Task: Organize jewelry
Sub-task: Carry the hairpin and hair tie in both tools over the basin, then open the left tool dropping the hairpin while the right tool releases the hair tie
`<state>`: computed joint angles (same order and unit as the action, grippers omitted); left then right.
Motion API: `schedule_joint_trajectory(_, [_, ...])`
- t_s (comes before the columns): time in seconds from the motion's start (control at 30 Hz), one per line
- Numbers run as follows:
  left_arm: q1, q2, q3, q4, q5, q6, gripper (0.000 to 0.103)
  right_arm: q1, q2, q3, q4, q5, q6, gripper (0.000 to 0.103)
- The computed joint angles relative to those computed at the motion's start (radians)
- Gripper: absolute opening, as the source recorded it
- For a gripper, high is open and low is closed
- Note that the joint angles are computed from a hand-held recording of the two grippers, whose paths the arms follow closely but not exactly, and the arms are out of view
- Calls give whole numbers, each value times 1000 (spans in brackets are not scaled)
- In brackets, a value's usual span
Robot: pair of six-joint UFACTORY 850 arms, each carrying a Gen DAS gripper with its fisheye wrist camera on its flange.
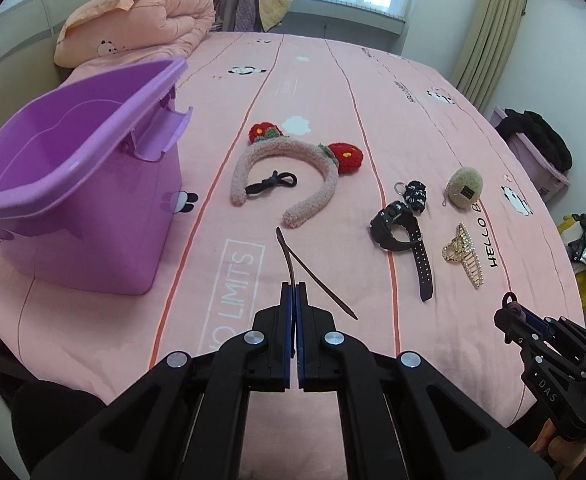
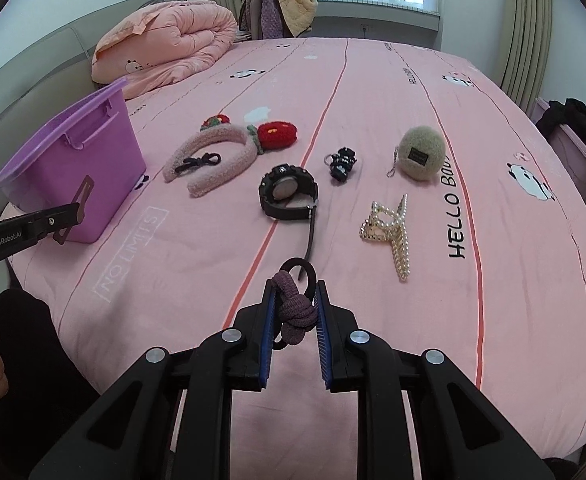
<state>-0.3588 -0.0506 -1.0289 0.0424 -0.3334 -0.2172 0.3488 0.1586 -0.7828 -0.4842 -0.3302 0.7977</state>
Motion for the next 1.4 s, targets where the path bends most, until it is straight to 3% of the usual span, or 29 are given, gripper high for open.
schedule_joint_trajectory(0.23, [40,71,4,82,20,-43,2,50,-27,-101,-49,-3,15,18])
schedule_joint_trajectory(0.5, [149,101,3,119,59,-30,2,111,-129,-261,110,47,-180,18])
schedule_joint_trajectory(0.57, [182,97,-4,150,67,-46,2,126,-173,-319,196,67,-271,18])
schedule_joint_trajectory(0.67, [238,78,-33,138,68,-28,2,135,-243,-410,454,88,-511,18])
schedule_joint_trajectory(0.87, [351,10,-125,57,47,80,2,175,-391,-611,594,84,-686,18])
schedule_joint_trajectory(0.93, [382,-25,-167,35,30,118,2,182,-448,-689,700,62,-786,18])
schedule_joint_trajectory(1.1, [440,-121,-268,39,-13,160,2,207,-582,-872,728,-5,-829,18])
schedule_joint_trajectory(1.4, [511,-276,-417,-96,-123,281,3,220,-832,-1198,761,-230,-825,18])
